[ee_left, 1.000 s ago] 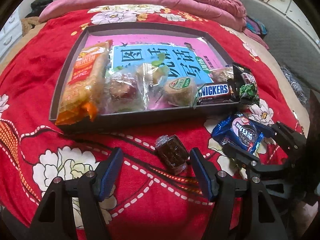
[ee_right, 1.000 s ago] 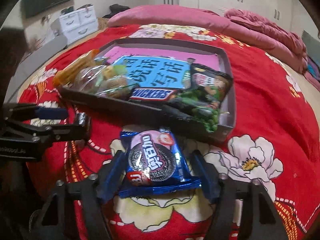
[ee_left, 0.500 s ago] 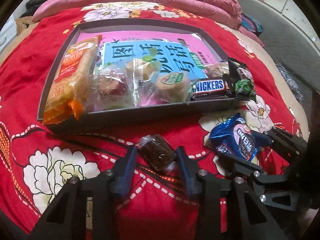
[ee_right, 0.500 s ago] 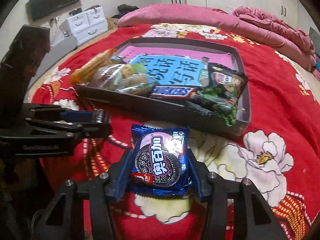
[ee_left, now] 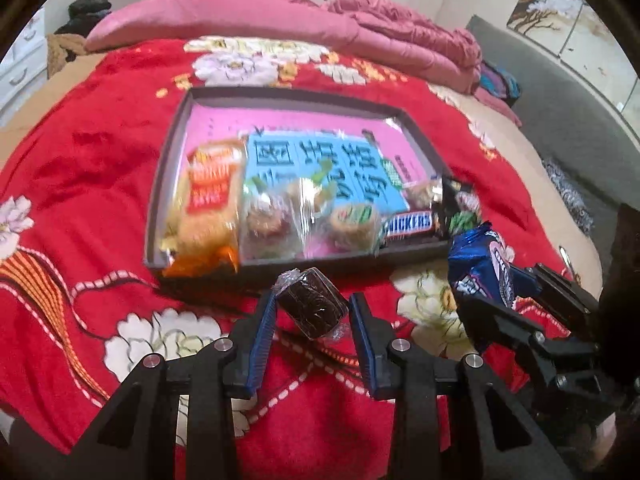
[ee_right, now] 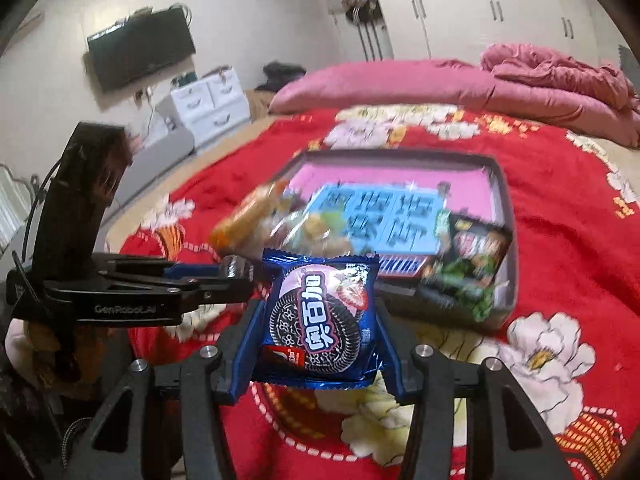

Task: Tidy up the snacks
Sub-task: 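Carry the cake into the tray with the left gripper while the right lowers the Oreo pack into it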

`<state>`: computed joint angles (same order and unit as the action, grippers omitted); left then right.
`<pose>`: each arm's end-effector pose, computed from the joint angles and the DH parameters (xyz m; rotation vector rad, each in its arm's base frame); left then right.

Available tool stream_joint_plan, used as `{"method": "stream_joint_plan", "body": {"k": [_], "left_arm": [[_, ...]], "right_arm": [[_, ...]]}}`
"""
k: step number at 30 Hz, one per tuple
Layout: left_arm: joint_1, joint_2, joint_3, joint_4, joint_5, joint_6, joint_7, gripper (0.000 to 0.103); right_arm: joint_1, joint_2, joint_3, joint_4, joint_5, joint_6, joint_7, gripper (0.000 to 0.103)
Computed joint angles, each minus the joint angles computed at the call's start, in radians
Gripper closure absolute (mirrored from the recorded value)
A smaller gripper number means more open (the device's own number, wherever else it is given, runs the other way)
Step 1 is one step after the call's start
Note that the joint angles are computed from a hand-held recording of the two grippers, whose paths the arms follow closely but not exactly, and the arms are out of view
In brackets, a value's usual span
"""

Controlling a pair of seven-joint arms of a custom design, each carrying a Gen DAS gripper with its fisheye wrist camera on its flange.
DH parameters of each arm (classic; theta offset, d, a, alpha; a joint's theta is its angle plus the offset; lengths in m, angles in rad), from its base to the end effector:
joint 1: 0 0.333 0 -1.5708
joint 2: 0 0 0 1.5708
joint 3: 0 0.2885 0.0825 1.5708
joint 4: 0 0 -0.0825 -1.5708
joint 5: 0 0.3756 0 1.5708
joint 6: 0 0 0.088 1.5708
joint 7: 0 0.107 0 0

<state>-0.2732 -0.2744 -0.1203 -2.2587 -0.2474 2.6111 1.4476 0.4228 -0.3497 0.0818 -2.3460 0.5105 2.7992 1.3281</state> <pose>0.4739 -0.1951 0.5211 -1.8912 2.0970 -0.9023 0.4390 0.2199 0.5360 -1.8865 1.3290 -0.2703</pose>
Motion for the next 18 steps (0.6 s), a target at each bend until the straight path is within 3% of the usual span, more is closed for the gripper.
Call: {"method": "stream_joint_plan", "body": {"k": [9, 12, 18], "left_arm": [[0.024, 0.04, -0.013, 0.061, 0.049, 0.025, -0.04, 0.065], [0.033, 0.07, -0.022, 0.087, 0.077, 0.032, -0.058, 0.065], [0.054, 0.129, -0.042, 0.139, 0.144, 0.035, -0.101, 0.065]], "right_arm": [[-0.083, 0.038, 0.031, 0.025, -0.105, 0.053, 0.159, 0.051], [-0.13, 0.058, 0.058, 0.036, -0.195, 0.049, 0.243, 0.051], [-0.152, 0.087, 0.057, 0.048, -0.278, 0.069, 0.333, 0.051]]}}
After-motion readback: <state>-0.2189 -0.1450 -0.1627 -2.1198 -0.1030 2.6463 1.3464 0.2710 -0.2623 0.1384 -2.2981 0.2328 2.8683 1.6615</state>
